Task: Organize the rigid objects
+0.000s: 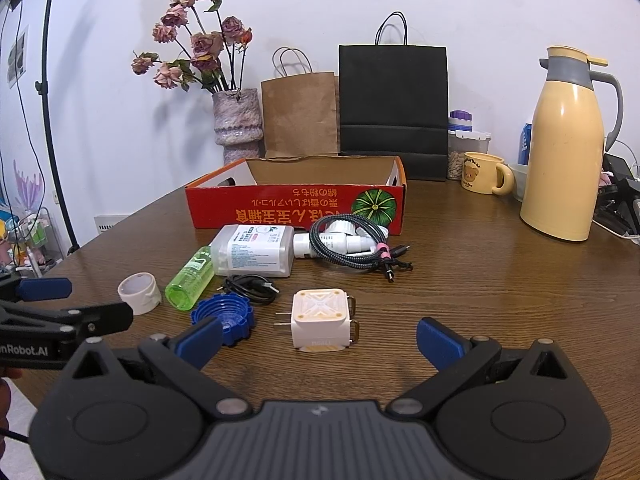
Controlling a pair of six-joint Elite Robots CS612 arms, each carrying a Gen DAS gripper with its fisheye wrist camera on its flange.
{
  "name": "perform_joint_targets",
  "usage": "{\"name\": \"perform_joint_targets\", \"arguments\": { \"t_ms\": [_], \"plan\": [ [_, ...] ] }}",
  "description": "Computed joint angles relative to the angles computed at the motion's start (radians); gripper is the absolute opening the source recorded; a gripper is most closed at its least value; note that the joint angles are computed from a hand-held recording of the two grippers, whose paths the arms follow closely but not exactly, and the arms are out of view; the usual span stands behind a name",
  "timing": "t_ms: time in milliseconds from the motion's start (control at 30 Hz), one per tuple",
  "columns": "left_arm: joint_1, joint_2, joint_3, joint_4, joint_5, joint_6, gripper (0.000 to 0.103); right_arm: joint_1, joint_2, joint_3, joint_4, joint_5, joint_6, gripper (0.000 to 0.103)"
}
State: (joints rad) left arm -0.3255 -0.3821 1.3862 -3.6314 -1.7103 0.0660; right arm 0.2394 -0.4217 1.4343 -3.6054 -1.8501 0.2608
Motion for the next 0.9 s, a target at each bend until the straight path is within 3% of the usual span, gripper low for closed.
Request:
{"name": "perform_joint_targets", "arguments": {
  "t_ms": [900],
  "plan": [
    [0.0,0.002,-0.002,-0.003,-0.001,-0.003,0.103,0.0,-0.004,0.009,-0.004,-0.001,-0.001,0.103]
  ]
}}
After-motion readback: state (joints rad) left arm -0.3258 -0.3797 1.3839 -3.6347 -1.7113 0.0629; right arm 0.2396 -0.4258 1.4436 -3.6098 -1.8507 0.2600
